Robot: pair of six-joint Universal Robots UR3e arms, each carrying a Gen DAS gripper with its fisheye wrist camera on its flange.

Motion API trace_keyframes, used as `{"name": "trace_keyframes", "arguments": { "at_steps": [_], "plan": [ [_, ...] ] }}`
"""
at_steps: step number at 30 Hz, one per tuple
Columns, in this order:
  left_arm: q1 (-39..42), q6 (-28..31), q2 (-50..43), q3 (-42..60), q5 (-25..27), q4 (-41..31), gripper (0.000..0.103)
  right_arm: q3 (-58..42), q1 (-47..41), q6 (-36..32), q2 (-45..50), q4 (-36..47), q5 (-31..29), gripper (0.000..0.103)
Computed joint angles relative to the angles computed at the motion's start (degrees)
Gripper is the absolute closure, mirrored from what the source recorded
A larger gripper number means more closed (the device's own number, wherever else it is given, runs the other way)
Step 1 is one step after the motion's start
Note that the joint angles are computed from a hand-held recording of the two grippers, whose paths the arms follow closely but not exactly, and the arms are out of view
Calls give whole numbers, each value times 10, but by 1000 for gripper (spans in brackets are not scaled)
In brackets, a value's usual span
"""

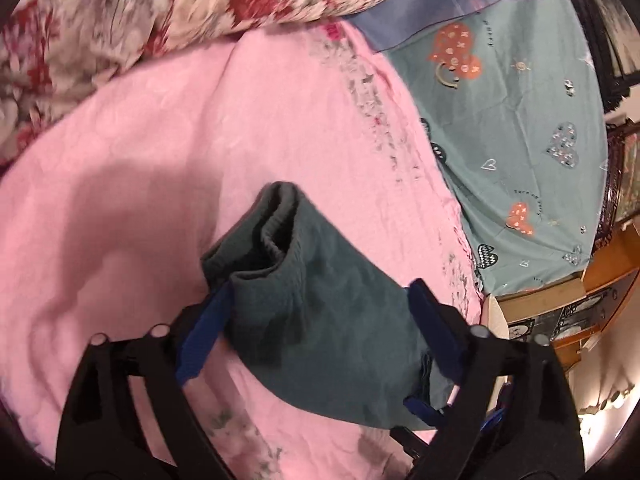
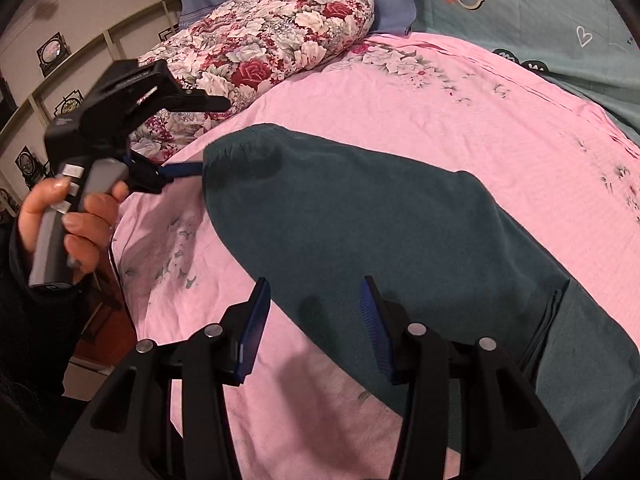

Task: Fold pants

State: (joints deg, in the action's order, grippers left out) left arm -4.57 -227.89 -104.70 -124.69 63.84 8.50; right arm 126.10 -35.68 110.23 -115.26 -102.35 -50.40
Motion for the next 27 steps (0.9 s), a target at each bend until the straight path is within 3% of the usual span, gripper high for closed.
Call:
{"name": "trace_keyframes", "arguments": {
  "at_steps": [4, 11, 16, 19, 23, 27],
  "plan": [
    [-19, 39, 24, 20, 19, -54, 15, 0, 6, 11, 8, -7, 1, 56],
    [3, 51, -25, 33, 38, -75, 16, 10, 40, 2, -2, -20, -5, 56],
    [-20, 97, -51, 105, 67, -130, 17, 10, 85, 38, 17, -60, -12, 56],
    [-26, 133, -76, 153, 90, -194, 17, 11, 137, 70, 41, -126, -19, 56],
    [-14, 186, -70, 161, 69, -232, 16, 8, 202, 120, 85, -205, -41, 56],
    [-26, 212, -76, 178, 71, -251, 22, 15, 246, 160, 125, -283, -60, 56]
  ]
}}
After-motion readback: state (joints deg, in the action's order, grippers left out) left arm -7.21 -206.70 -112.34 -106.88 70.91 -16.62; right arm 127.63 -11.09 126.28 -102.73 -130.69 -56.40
